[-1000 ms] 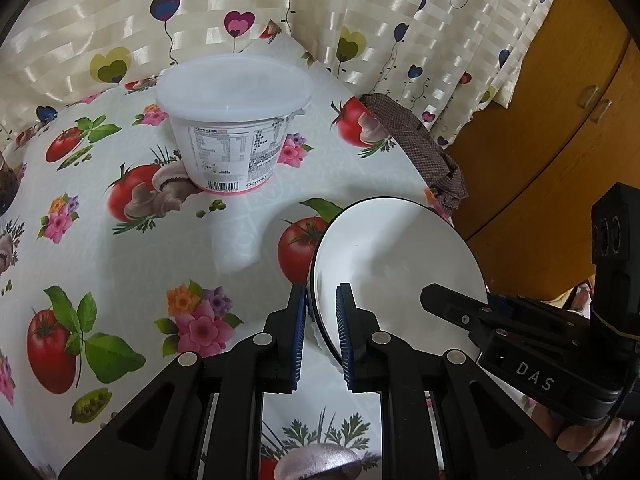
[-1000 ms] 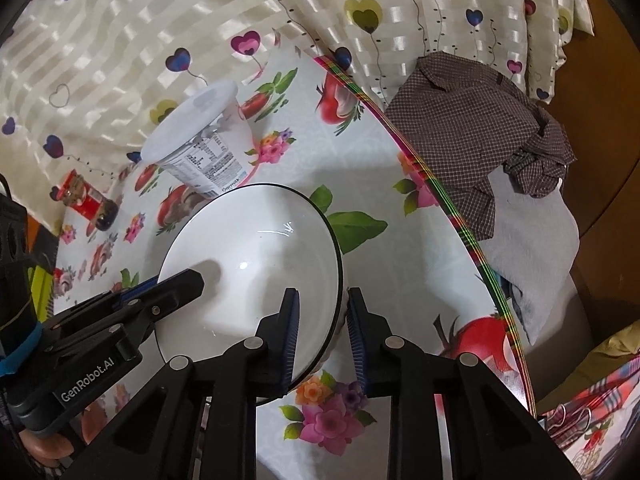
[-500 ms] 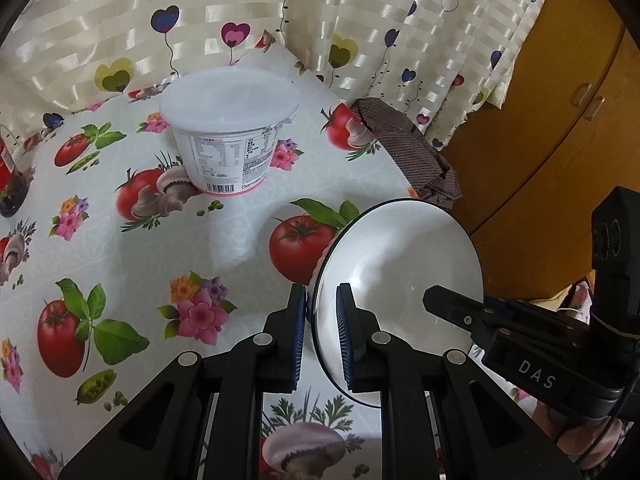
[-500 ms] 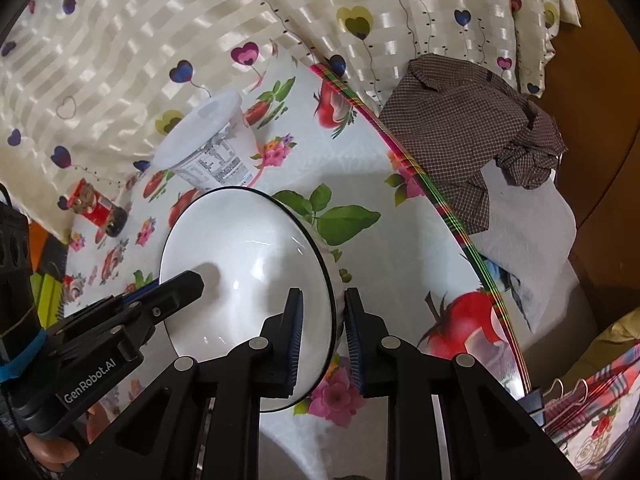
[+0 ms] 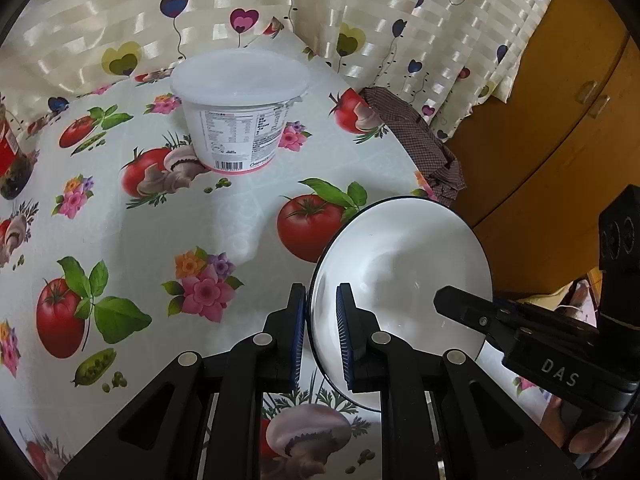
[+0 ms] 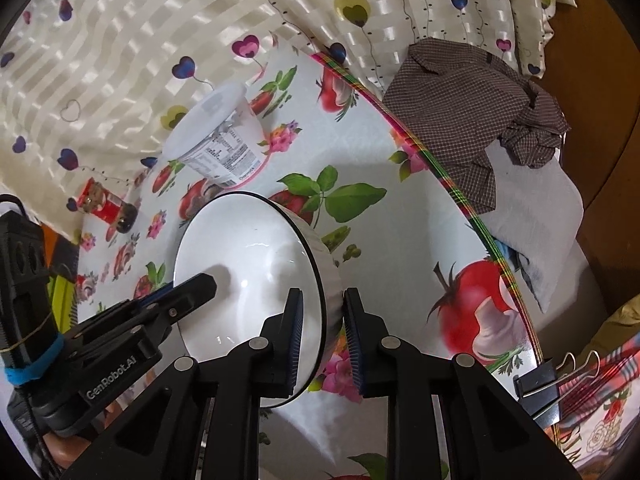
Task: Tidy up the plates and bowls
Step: 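Lift the second bowl with the left gripper and carry it toward the floral plate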
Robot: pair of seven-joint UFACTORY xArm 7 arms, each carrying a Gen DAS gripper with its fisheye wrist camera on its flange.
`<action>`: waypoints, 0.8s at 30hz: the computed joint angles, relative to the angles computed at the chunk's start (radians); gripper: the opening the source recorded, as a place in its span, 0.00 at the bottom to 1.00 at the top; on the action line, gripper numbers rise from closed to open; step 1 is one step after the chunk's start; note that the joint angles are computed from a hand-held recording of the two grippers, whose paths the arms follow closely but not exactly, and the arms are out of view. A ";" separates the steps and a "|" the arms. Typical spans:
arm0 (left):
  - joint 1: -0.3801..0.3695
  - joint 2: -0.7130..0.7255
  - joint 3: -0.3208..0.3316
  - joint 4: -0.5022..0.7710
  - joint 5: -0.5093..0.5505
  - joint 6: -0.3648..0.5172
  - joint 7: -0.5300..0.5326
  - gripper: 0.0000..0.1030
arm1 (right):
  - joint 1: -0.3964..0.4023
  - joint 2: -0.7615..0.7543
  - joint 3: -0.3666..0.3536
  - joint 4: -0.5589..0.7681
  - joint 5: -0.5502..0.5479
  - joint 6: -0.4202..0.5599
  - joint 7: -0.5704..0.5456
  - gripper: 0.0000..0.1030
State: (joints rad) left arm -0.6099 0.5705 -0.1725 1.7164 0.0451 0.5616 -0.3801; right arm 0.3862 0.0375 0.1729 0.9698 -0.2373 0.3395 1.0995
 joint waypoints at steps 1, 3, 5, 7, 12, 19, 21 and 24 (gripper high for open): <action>0.002 -0.002 -0.001 -0.004 -0.003 -0.001 0.000 0.16 | 0.001 -0.002 0.001 -0.003 0.002 -0.003 0.002 0.20; -0.003 -0.003 0.003 -0.010 0.004 0.000 -0.002 0.16 | 0.003 0.002 0.002 0.001 -0.001 0.007 0.006 0.20; 0.000 -0.002 -0.001 -0.010 0.001 0.000 -0.001 0.16 | 0.004 0.005 0.001 0.002 -0.005 0.008 0.011 0.20; 0.006 0.005 -0.007 -0.005 -0.009 0.003 0.006 0.16 | 0.003 0.006 -0.001 -0.004 0.000 -0.005 0.012 0.20; 0.008 0.024 -0.011 0.012 -0.023 0.005 0.028 0.16 | 0.001 0.022 -0.006 -0.012 0.027 -0.024 -0.001 0.22; 0.005 0.007 -0.009 -0.005 -0.032 0.003 0.009 0.16 | 0.005 0.017 -0.009 -0.018 0.035 -0.028 0.030 0.20; 0.017 -0.015 -0.024 -0.031 -0.051 -0.020 0.014 0.16 | 0.008 0.000 -0.011 -0.031 0.006 -0.033 0.075 0.20; 0.000 -0.045 -0.006 -0.046 -0.025 -0.023 -0.005 0.16 | 0.006 -0.028 -0.002 -0.037 -0.016 -0.029 0.094 0.20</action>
State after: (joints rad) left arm -0.6100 0.5259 -0.1783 1.6701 0.0198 0.5385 -0.3853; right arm 0.3918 0.0095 0.1711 0.9324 -0.2537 0.3105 1.1939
